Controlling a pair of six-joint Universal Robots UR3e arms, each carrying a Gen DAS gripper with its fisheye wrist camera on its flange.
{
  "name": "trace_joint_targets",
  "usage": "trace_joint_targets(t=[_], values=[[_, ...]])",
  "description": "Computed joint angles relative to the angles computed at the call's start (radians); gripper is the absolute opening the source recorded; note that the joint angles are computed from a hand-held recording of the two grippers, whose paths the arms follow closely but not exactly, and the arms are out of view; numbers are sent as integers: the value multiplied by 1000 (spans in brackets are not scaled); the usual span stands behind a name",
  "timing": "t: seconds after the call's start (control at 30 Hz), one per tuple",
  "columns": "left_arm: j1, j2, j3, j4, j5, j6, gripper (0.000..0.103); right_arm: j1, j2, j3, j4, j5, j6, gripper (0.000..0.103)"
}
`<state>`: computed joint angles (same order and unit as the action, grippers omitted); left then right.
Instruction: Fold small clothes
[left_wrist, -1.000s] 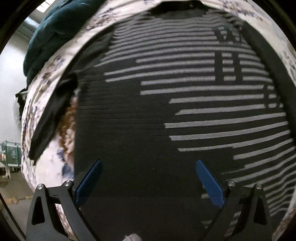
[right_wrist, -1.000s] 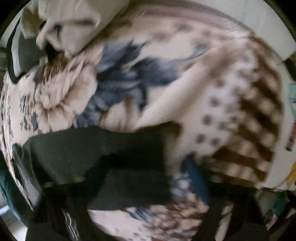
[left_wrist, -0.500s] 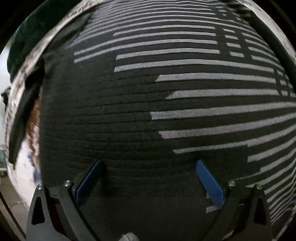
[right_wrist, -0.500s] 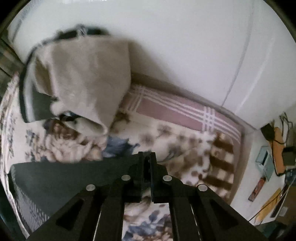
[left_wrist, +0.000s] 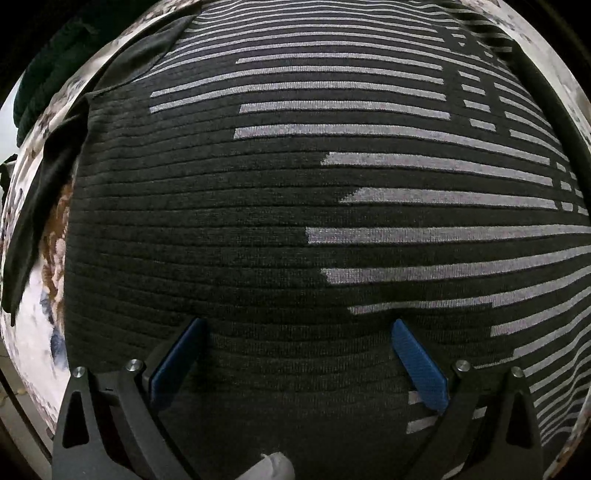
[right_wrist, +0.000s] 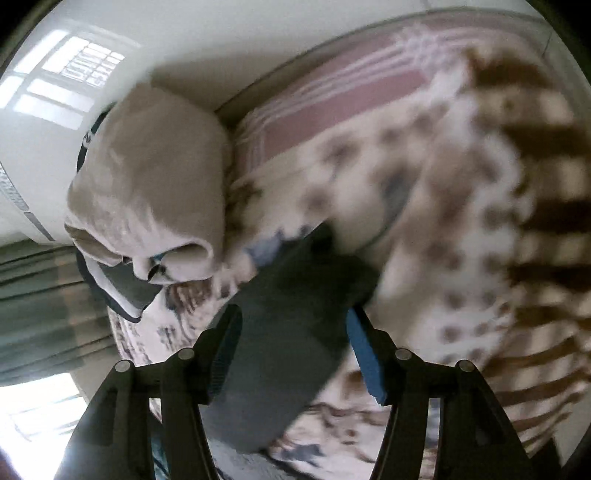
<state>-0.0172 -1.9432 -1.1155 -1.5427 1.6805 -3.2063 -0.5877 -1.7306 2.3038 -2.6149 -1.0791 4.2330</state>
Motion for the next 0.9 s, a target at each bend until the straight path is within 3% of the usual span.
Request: trace_joint_targets(t=[0.1,0.17,0.27,0.43,0.53,0.6,0.67,0.73,0.9], values=[[14,-59,103,-44,1,14,103,134,184,-109,-115,-27,92,61],[23,-83,144,-58,-3,25,103,225,285,-252,35,-68,62,61],[31,-77,139,-58,-10,35,103,312,368,-371,96,-157,86,59],[58,-59,118,-51,-22,63,103,351,358,-453,258,-197,144,55],[61,-47,93,-31,-23,69,103,351,371,-402,156,-194,169,55],[58,-51,102,-40,-22,66,103,349,353,-320,3,-245,223,54],[57,-76,161,-89,-23,60,103,357,339,-296,-58,-325,260,41],[62,-92,209,-114,-31,54,103,366,347,-337,-31,-390,274,10],[103,-75,274,-124,-45,58,103,459,370,-621,216,-530,191,10]])
